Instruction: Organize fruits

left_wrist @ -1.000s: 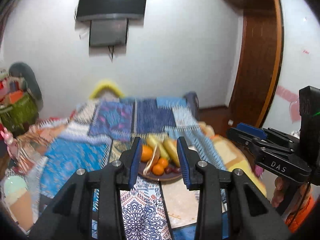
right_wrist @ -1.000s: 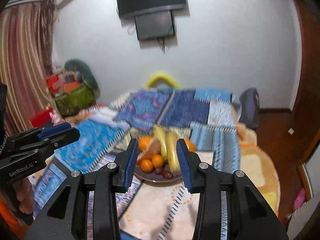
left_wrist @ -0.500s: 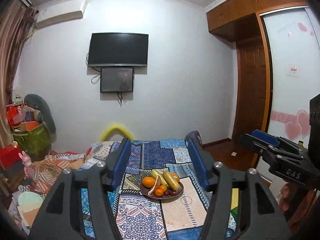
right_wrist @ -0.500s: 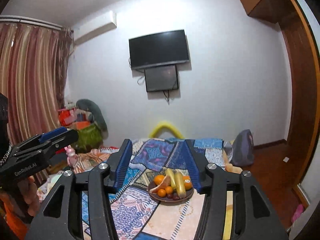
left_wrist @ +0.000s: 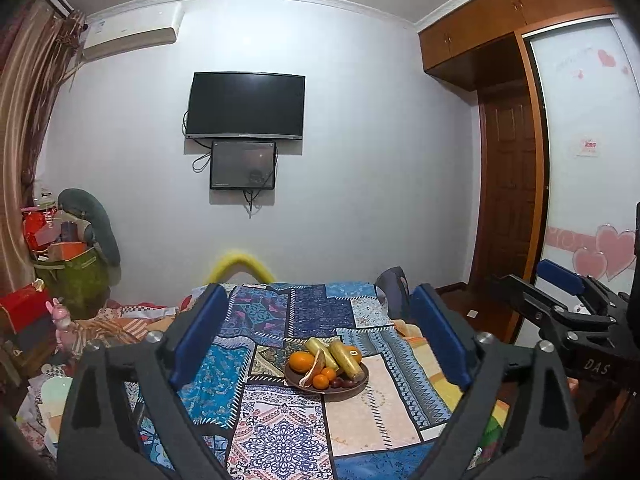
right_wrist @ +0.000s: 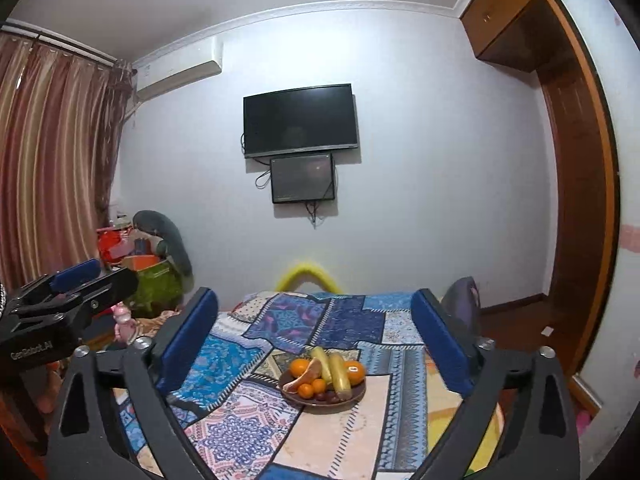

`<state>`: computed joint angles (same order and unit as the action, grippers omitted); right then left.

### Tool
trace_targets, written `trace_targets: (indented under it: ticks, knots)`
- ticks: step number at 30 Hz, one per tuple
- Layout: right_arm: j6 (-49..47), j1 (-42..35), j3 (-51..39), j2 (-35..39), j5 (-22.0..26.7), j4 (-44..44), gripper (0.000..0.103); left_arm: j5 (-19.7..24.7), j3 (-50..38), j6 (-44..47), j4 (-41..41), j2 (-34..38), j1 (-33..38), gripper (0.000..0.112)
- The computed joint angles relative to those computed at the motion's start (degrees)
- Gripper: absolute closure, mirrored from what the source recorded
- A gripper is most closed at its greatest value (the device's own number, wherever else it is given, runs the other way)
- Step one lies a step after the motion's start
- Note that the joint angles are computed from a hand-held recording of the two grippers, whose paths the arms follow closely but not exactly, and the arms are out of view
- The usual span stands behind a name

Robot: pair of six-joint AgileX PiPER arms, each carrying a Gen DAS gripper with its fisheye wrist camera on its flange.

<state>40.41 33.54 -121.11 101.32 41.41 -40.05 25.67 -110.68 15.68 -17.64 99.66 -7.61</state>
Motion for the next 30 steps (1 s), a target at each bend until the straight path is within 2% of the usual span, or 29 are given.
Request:
trace_targets:
  ticks: [6,30]
  knots:
    - [0.6,0.8,0.2,-0.3,1.0,-1.5,0.001,-0.4,0.6,-1.6,1.6,0.1,-0.5,0.01]
    - [3.6,1.3,3.6,-2.5,0.8,-4.1,0.0,0.1,0.9,-0.1,0.5,0.1,-0.5,0.01]
